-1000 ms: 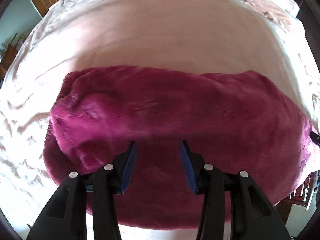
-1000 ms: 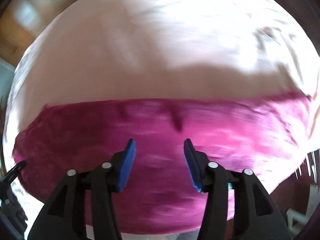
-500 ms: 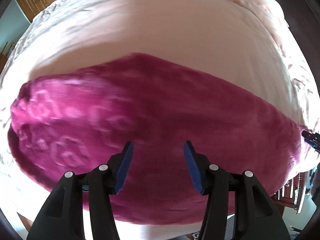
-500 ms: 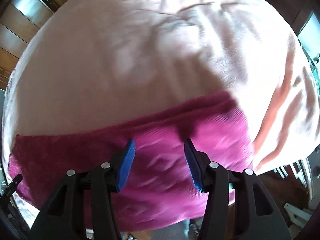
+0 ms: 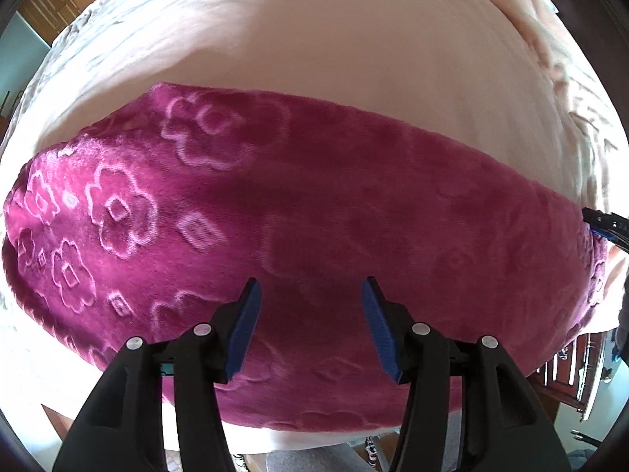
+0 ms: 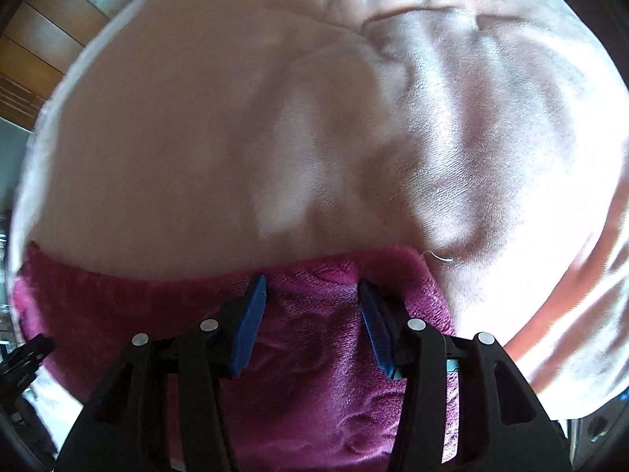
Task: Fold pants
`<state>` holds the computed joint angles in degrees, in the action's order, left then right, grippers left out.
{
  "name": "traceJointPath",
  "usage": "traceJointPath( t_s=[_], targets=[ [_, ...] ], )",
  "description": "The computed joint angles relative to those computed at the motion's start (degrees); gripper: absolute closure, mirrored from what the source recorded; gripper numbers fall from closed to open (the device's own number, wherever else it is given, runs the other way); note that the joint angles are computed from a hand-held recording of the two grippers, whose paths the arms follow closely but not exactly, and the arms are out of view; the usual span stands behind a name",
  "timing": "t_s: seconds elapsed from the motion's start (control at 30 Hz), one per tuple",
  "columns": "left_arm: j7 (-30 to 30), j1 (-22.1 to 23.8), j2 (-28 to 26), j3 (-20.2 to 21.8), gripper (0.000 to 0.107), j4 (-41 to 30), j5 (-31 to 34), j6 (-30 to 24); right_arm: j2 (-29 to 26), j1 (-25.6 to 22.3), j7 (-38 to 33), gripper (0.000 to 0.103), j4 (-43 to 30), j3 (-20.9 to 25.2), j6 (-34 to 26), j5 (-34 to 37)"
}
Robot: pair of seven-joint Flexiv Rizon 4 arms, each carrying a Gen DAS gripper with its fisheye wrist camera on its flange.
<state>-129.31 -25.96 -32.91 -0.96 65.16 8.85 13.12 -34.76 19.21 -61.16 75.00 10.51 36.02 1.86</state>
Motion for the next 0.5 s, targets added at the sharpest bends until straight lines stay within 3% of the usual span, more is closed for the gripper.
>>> traceJointPath(
  t_s=[0.2, 0.3, 0.43, 0.5],
  targets=[
    [-0.1, -1.5, -4.2, 0.0, 0.053, -8.3, 0.3, -3.9, 7.0, -6.8, -8.5, 0.045, 7.3, 3.4, 4.6, 9.8],
    [1.1, -2.2, -7.6, 0.2, 0.053, -14.9, 0.3, -7.0, 10.0, -8.0, -10.3, 0.036, 10.9, 2.4, 4.2, 10.3],
    [3.3, -3.6, -12.6, 0.8, 0.053, -24.5, 0.1, -11.2, 12.4, -8.5, -12.2, 0.036, 14.5, 1.6, 2.6, 10.3],
    [4.8, -3.6, -13.5, 1.1, 0.053, -25.6, 0.1, -11.6, 13.6, -9.6, -13.9, 0.036, 17.2, 1.4, 2.9, 11.8]
  ],
)
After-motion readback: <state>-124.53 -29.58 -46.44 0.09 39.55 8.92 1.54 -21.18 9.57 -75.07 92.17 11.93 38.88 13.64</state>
